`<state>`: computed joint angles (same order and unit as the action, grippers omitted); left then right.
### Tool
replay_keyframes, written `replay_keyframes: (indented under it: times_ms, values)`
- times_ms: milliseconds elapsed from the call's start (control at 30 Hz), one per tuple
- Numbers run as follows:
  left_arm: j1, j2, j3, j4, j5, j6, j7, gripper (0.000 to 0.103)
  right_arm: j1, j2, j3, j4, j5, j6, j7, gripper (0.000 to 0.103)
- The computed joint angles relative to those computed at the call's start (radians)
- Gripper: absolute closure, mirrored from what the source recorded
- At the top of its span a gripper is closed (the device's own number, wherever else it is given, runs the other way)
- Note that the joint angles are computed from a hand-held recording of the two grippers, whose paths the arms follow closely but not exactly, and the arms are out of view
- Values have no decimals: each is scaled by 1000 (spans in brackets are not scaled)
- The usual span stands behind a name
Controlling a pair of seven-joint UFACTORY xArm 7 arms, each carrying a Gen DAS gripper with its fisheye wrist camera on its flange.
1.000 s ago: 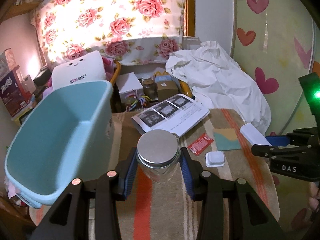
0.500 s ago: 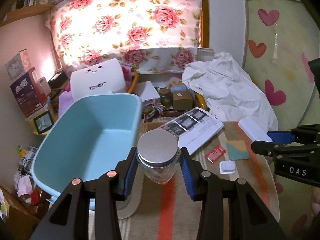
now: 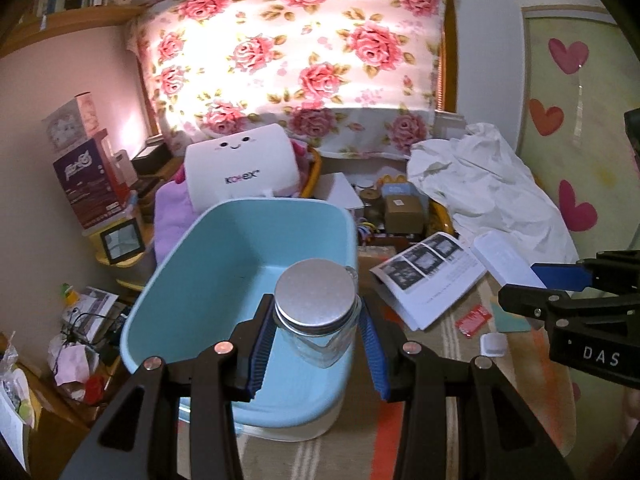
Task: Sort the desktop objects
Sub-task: 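Carry the jar with the left tool down into the light-blue tub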
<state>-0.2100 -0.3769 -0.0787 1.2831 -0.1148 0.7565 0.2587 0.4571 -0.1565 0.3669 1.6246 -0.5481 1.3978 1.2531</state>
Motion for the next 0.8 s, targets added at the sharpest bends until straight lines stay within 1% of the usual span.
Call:
replay_keyframes:
  times_ms: [133,267,500,800]
  values:
    - [14,12,17,16,6,-1,15,59,20,78,2,85,-34,-1,-6,60]
    - [32,34,33,40,5,-1,30,59,66,153,-25,170,-61,-3,-25,60]
    - [64,106,51,114,5,5,65,59,155,293,-102,338,-88,-7,-68,60]
    - [94,236,61,239,-28,36,117,59,231,442,-217,526,-54,-16,-135,60]
